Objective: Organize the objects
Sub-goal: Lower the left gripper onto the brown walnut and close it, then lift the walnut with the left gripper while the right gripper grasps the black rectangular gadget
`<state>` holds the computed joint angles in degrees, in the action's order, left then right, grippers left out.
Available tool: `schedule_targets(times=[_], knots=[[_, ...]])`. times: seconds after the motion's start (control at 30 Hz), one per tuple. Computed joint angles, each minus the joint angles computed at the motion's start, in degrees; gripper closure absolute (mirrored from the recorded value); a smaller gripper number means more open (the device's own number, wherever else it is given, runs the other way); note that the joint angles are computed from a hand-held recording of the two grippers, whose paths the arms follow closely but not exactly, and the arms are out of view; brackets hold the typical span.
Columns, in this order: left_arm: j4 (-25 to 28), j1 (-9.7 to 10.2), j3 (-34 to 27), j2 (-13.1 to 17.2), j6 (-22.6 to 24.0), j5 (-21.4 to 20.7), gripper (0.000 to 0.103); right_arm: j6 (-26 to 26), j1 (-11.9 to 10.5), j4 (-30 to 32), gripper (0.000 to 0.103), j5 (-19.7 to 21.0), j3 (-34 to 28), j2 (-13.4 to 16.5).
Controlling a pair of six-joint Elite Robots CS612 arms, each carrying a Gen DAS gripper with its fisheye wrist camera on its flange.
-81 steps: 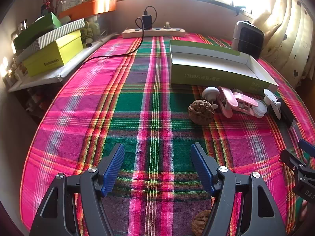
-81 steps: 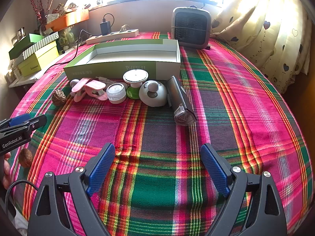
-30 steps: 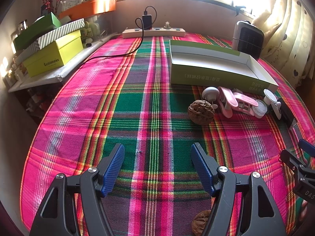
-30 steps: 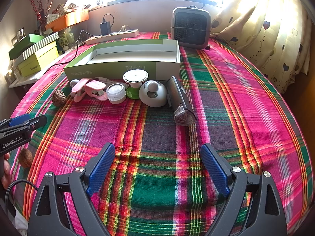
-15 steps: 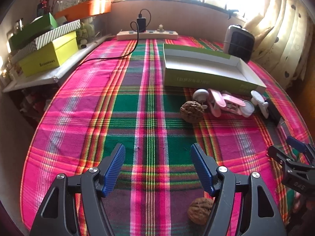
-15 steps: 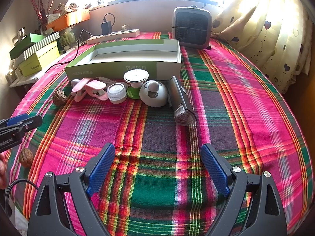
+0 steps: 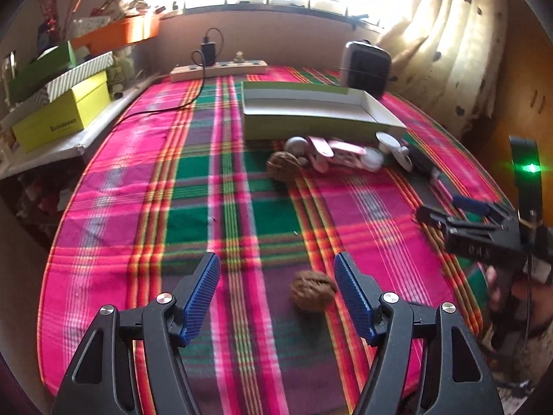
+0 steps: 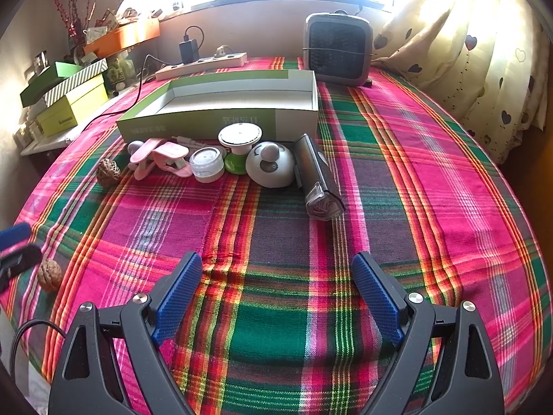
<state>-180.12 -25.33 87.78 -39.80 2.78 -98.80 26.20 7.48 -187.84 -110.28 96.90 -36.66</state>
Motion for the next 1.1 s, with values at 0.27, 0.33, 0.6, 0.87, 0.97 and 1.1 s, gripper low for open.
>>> schedule_targets(times=[0.27, 0.33, 0.6, 0.87, 0.97, 1.1], knots=[[1.14, -0.56, 0.35, 0.31, 1.74, 0.64, 0.048, -0.63, 0.23, 0.22, 0.014, -0.35, 0.30, -0.19], [1.35, -0.66, 0.35, 0.40, 1.97, 0.75, 0.050, -0.59, 0.21, 0.06, 0.014, -0.28, 0.47, -0.24], [1.03, -0.89, 0.15, 0.72, 2.46, 1.27, 0.068, -0.66, 0.21, -0.11, 0.014, -0.28, 0.65, -0.30], [0.76, -0.92, 0.01, 0.84, 2.96, 1.24, 0.074, -0.55, 0.24, -0.05, 0.014, -0.29, 0.73, -0.40], [0.94, -0.97, -0.63, 1.11, 2.66, 1.40, 0.074, -0.58, 0.18, -0.67, 0.015, 0.05, 1.03, -0.44], [1.47, -1.24, -2.10, 1.79, 2.70, 1.71, 0.074, -0.32, -0.08, -0.92, 0.016, 0.17, 1.40, -0.62]])
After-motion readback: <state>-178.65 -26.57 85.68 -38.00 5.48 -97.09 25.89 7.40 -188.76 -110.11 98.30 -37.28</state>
